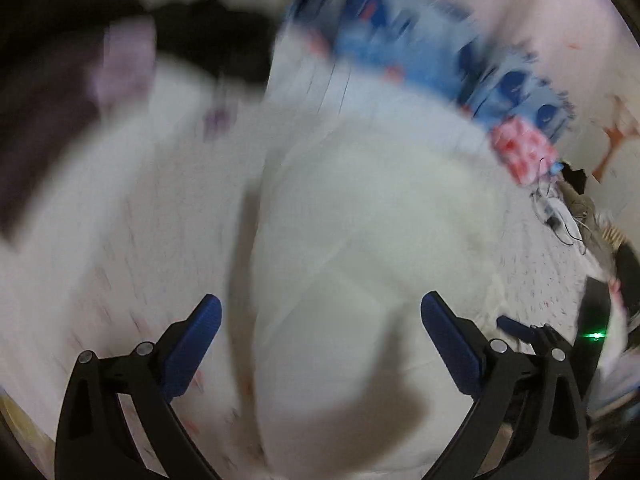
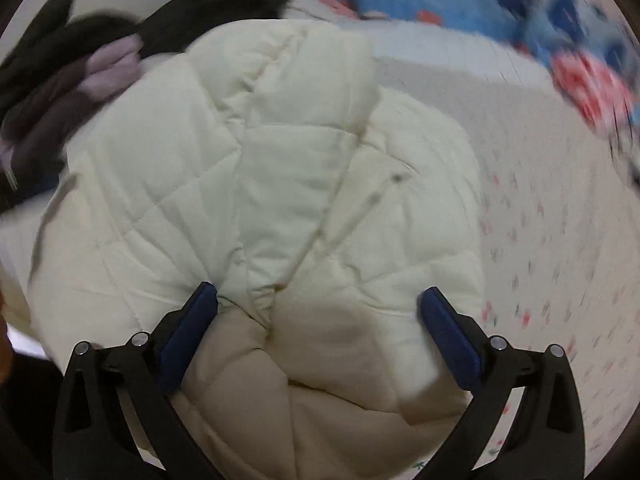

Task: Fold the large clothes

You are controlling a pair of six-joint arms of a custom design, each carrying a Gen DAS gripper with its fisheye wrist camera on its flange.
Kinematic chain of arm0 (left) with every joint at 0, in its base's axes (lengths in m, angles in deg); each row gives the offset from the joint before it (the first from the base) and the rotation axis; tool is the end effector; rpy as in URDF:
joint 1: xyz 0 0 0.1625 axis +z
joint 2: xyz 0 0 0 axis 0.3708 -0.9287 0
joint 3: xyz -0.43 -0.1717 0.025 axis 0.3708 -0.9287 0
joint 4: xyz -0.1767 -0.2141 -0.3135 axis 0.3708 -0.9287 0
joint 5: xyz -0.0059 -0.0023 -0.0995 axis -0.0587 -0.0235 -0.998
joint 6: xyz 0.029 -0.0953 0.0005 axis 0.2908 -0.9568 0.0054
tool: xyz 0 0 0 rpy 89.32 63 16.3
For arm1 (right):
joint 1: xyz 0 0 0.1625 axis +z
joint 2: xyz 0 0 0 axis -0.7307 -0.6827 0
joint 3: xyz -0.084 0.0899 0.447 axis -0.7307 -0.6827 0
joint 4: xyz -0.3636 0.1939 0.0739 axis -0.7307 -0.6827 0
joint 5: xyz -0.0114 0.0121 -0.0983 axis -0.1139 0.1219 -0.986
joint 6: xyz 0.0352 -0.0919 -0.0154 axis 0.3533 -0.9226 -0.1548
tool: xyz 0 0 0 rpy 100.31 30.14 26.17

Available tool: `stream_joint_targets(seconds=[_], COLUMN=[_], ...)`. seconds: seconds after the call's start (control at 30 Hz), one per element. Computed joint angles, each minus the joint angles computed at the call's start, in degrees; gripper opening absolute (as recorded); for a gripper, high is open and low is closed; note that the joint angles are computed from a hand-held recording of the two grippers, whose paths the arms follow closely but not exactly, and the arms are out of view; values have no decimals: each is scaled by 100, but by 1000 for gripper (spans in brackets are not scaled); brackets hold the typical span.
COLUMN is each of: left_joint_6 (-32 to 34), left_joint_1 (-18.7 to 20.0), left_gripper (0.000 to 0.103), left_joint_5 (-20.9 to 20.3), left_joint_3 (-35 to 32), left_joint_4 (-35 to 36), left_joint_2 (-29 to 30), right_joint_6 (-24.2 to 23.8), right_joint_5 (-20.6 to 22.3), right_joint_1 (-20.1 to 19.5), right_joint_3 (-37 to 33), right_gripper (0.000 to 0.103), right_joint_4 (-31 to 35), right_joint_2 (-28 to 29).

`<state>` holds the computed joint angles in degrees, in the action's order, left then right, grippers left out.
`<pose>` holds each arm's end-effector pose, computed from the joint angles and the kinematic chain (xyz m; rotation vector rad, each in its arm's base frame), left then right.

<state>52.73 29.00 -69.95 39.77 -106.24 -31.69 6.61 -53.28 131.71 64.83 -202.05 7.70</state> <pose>-0.3032 -0.6483 0.0143 0.7180 2.6836 -0.5032 0.0355 -0.5042 0.2590 0.0087 -2.3099 0.8782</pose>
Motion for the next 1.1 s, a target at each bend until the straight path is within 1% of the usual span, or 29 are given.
stream_joint_targets(seconds=[0.03, 0.07, 0.1, 0.13, 0.17, 0.2, 0.23, 0.27, 0.33, 0.37, 0.4, 0.43, 0.47, 0.5, 0.57, 0.6, 0.63, 0.67, 0.73, 0.8, 0.83, 0.87, 0.9, 0.93, 1.0, 1.03, 1.1], left_joint_6=[-187, -404, -381, -260, -138, -153, -215, -223, -25, 83, 180, 229, 234, 214, 87, -30, -150, -303, -520, -734, -856, -946, -1037, -1092, -1159, -1229, -1313], left_joint_1=[197, 285, 303, 244, 198, 167, 139, 14, -263, -394, -578, -653, -789, -938, -1163, -1233, -1274, -1334, -1436, -1486, -1497, -1506, -1514, -1522, -1508, -1528, -1559], left_gripper=[96, 96, 97, 97, 97, 97, 97, 97, 97, 97, 97, 97, 97, 97, 97, 97, 97, 97, 97, 97, 97, 97, 97, 97, 97, 97, 97], left_joint_5=[-570, -910, -1010, -870, -751, -682, -598, -275, 310, 495, 617, 671, 818, 1067, 1339, 1391, 1462, 1563, 1726, 1793, 1803, 1784, 1767, 1740, 1599, 1600, 1593], left_joint_3=[-156, -262, -275, -223, -182, -108, -35, 174, 569, 759, 1042, 1153, 1341, 1515, 1802, 1880, 1929, 2039, 2150, 2300, 2316, 2356, 2363, 2349, 2379, 2399, 2443], left_joint_4=[390, 667, 723, 641, 558, 452, 417, 244, -198, -370, -478, -508, -570, -654, -787, -784, -777, -799, -791, -662, -493, -373, -227, -144, -62, -54, -26], left_joint_2=[40, 106, 139, 159, 161, 125, 62, -61, -238, -335, -495, -566, -658, -719, -833, -884, -926, -991, -1058, -1172, -1215, -1256, -1287, -1286, -1348, -1355, -1383], right_joint_6=[242, 289, 324, 371, 533, 620, 660, 610, 303, 200, 167, 281, 451, 591, 940, 1090, 1326, 1647, 1880, 2185, 2269, 2294, 2231, 2158, 2219, 2252, 2279], right_joint_5=[149, 142, 84, 37, -92, -186, -386, -543, -772, -925, -981, -954, -930, -951, -1137, -1246, -1448, -1683, -1822, -2020, -2017, -1951, -1924, -1985, -2224, -2343, -2444], right_joint_1=[-141, -156, -130, -136, -25, 29, 193, 394, 757, 934, 1039, 1146, 1215, 1265, 1474, 1553, 1647, 1828, 1921, 2033, 2035, 2051, 2097, 2161, 2298, 2352, 2435], right_joint_3=[141, 193, 191, 159, 201, 178, 162, 262, 453, 549, 656, 791, 912, 984, 1122, 1206, 1249, 1276, 1349, 1294, 1281, 1323, 1387, 1427, 1420, 1390, 1391], right_gripper=[97, 97, 97, 97, 97, 97, 97, 97, 97, 97, 97, 97, 97, 97, 97, 97, 97, 97, 97, 97, 97, 97, 97, 97, 97, 97, 97], right_joint_4=[-42, -121, -138, 15, 176, 388, 426, 224, -130, -296, -354, -247, -131, -47, 49, 45, 89, 161, 269, 921, 1127, 1092, 846, 631, 647, 738, 754], right_joint_2=[-150, -144, -113, -161, -238, -359, -394, -352, -405, -402, -445, -558, -658, -720, -804, -847, -847, -765, -801, -892, -946, -1008, -1005, -962, -891, -870, -839])
